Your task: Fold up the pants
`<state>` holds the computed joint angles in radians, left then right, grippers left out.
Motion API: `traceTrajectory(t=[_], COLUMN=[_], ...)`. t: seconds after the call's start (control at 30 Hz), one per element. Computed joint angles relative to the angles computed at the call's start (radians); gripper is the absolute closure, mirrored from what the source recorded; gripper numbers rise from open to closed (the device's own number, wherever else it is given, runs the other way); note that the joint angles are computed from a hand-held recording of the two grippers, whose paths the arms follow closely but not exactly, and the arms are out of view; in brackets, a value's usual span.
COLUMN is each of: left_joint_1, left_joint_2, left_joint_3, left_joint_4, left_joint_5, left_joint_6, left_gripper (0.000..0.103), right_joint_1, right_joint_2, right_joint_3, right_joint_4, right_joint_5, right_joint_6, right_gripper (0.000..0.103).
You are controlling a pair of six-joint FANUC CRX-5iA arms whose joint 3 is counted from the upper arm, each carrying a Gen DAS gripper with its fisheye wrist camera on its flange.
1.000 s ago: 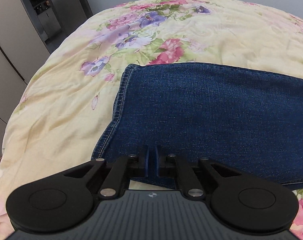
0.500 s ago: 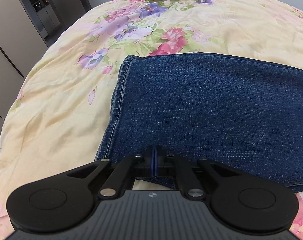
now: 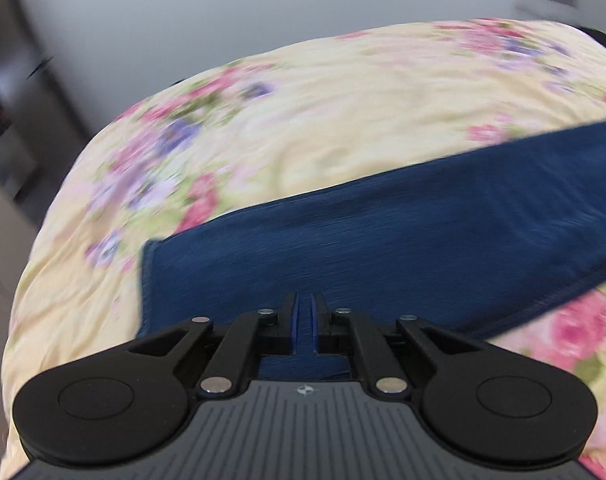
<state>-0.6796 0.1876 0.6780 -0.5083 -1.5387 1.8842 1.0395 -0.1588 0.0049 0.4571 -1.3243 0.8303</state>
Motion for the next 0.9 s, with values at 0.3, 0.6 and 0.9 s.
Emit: traceTrajectory(t=[0.3, 0.6, 0.9], left_joint_1=[0.003, 0.019, 0.032], left_joint_2=[0.083, 0.118, 0.080], left_joint_3=[0.009, -0.086, -0.141], left_joint_4=[0.172, 0.325, 0.388], left_joint_5=[0.195, 0.274, 0.262], left_joint_6=[0.061, 0.014, 0.012], left_gripper=[0.090, 0.091, 0.091], right_joint_1=[-0.017, -0.046, -0.015], right_joint_2=[0.195, 0.351, 0.270], right_joint_3=[0.162, 0.291, 0.149], right_joint_4=[-0.094, -0.161, -0.161], right_joint_5=[0.239, 0.285, 0.344], right_joint_6=[0.112, 0.061, 0.007], right_gripper=[0.083, 0.094, 0.094])
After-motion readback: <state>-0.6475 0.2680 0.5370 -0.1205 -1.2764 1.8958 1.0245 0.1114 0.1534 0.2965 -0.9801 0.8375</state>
